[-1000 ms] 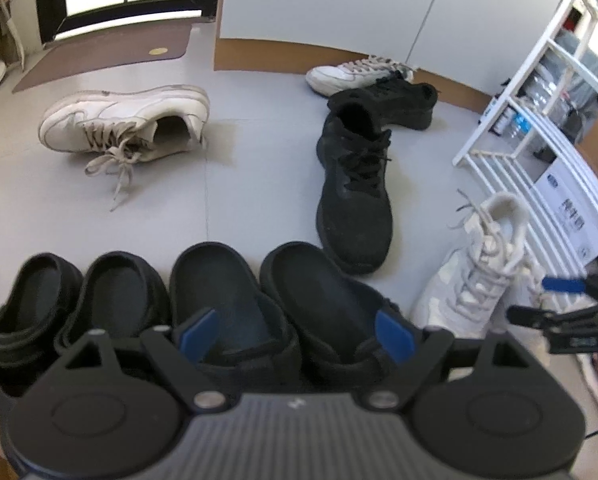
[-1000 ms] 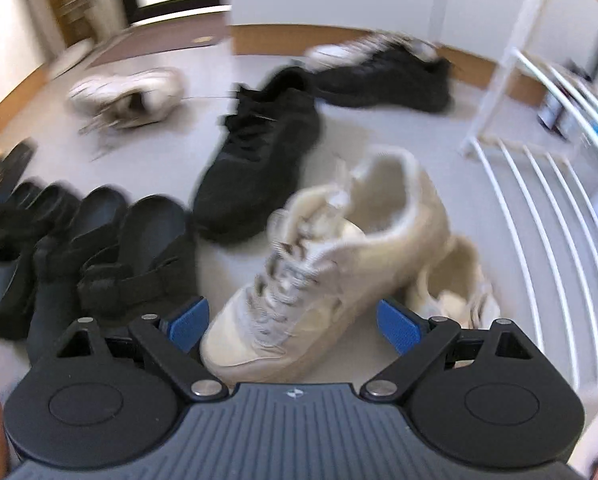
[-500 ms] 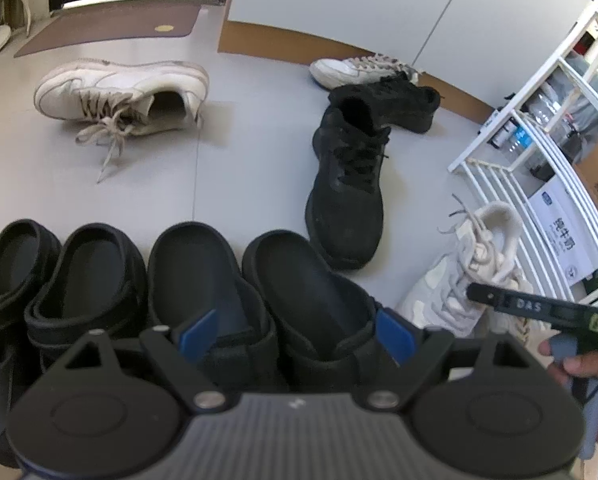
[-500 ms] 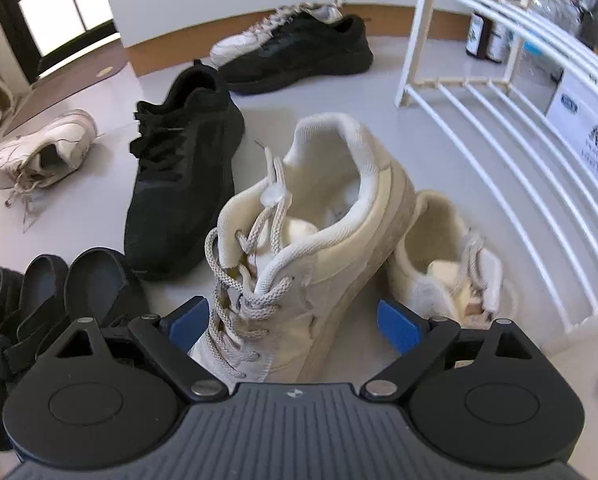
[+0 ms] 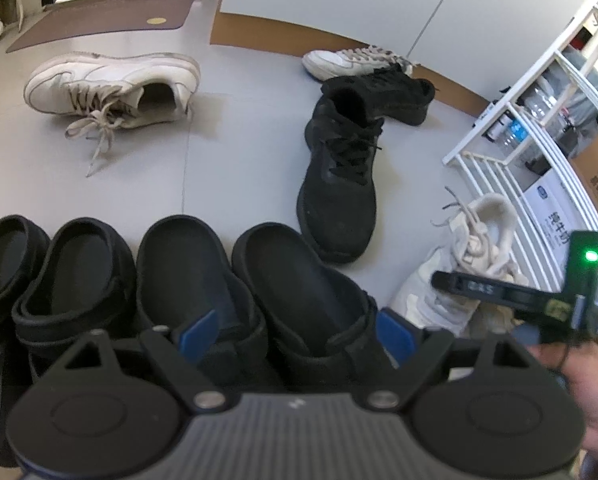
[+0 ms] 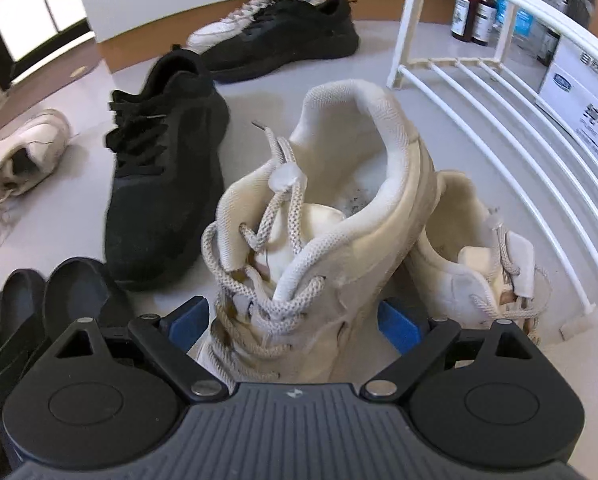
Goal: Organize scattered shoes
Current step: 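Carry the cream laced sneaker toward the other cream sneaker by the rack, then lower the cream sneaker beside the other cream sneaker and open the right gripper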
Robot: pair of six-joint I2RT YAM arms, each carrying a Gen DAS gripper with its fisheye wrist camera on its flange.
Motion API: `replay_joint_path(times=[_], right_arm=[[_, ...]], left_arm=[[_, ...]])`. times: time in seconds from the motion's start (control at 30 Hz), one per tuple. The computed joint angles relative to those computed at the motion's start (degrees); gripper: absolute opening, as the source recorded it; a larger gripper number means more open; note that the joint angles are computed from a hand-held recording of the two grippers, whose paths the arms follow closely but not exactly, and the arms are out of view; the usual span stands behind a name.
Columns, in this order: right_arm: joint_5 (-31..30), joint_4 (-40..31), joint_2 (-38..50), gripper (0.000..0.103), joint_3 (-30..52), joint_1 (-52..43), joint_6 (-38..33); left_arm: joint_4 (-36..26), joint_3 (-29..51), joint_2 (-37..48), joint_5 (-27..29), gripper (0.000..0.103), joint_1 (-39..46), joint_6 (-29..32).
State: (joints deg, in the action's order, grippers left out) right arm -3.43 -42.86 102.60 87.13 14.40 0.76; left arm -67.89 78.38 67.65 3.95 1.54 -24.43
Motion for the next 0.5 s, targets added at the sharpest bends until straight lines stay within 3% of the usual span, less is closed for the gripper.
replay_joint_path(times=[0.23,0.5], right_arm=[[4.9,1.1,2.7,0.097,0.9,2.7,2.3],[3.9,3.8,1.3,0.091,-1.8,1.5,1.2]], left_arm=[[0.0,-0.6,-0.2,0.3,0.088,0.3,0.2],[0.6,-0.8,0.2,0.6,0.088,0.9,0.7]])
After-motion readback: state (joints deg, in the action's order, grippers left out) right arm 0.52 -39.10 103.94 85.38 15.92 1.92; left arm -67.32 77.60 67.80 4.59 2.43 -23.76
